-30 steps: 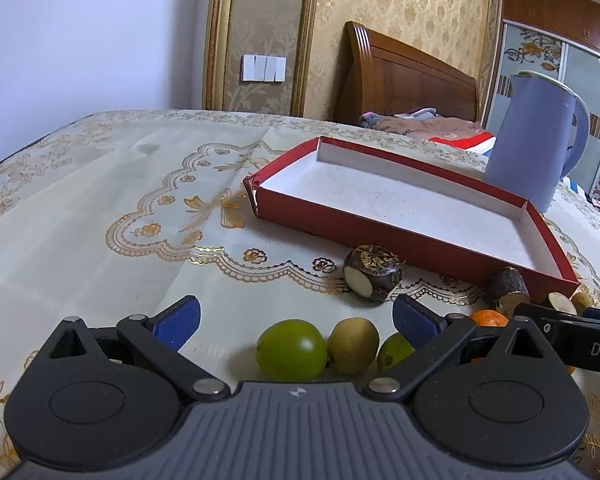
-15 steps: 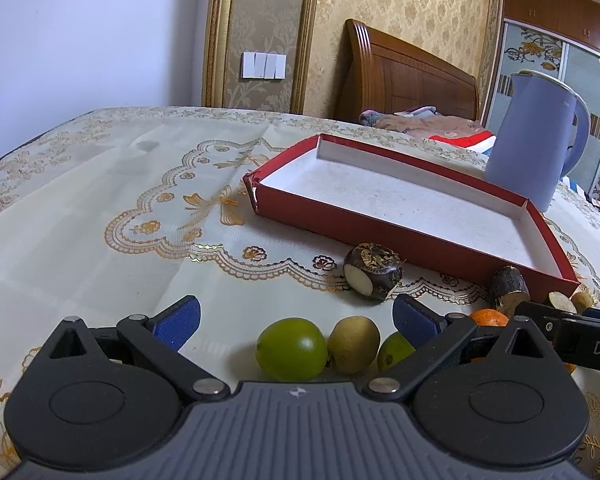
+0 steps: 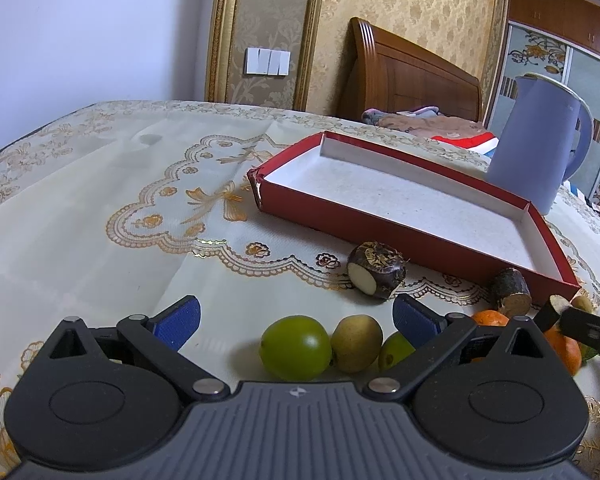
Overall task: Organize fruits
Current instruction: 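Move both tools toward the row of fruits beside the red tray, then close left gripper on a green lime while right gripper closes on a mandarin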
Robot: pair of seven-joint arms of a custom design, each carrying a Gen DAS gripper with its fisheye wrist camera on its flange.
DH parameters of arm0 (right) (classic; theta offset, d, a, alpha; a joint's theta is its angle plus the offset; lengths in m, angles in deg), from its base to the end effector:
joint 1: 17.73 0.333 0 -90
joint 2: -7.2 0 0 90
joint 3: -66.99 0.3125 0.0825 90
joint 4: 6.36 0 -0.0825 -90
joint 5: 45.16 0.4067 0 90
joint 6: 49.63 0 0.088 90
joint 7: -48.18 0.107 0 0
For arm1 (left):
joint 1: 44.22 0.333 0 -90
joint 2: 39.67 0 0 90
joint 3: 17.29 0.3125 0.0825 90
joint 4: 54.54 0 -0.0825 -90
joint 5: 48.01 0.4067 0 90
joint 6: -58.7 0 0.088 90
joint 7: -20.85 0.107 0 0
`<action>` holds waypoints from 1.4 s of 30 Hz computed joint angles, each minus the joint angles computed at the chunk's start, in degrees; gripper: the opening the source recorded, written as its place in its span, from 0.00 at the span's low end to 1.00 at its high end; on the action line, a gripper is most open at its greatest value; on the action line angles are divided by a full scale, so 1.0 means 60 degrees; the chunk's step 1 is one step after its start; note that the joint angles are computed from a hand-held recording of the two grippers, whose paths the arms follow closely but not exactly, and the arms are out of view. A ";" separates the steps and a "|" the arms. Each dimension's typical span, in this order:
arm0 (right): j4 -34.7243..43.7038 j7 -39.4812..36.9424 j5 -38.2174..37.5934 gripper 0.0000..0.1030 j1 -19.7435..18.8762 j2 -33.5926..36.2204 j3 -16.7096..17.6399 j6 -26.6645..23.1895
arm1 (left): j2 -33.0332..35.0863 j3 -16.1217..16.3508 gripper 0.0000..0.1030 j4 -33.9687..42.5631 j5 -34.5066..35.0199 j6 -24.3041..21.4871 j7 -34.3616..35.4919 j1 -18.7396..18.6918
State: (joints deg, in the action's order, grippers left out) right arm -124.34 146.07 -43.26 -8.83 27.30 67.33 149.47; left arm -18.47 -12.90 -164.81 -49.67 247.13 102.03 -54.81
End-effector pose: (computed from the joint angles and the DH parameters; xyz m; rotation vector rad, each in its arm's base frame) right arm 0.6464 0.1009 0.3757 -1.5214 1.5455 -0.7506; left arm 0.6826 -0.0767 0.4031 -1.6992 1.6058 -0.9982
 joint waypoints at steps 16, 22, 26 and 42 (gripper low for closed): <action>-0.1811 0.0223 -0.2262 1.00 -0.0846 -0.1130 0.0279 0.1161 | 0.0013 -0.0219 1.00 0.0035 0.0104 -0.0039 -0.0082 0.0230; -0.1593 -0.0540 -0.2332 0.83 -0.0487 -0.1003 0.0322 0.0921 | 0.0019 -0.0240 1.00 0.0055 0.0100 -0.0071 -0.0114 0.0256; -0.1053 0.0390 -0.3566 0.63 -0.1358 -0.0769 0.1155 0.0127 | 0.0020 -0.0277 1.00 0.0057 0.0107 -0.0072 -0.0149 0.0300; -0.0030 0.0799 -0.3599 0.38 -0.3383 -0.0001 0.3420 -0.1187 | -0.0850 -0.4706 1.00 -0.1476 0.1920 0.0580 -0.1921 0.5425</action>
State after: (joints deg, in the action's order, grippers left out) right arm -124.52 150.86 -64.85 -29.13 27.30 87.85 142.35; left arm -23.57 -41.14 -173.66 -38.15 250.61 90.50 -22.26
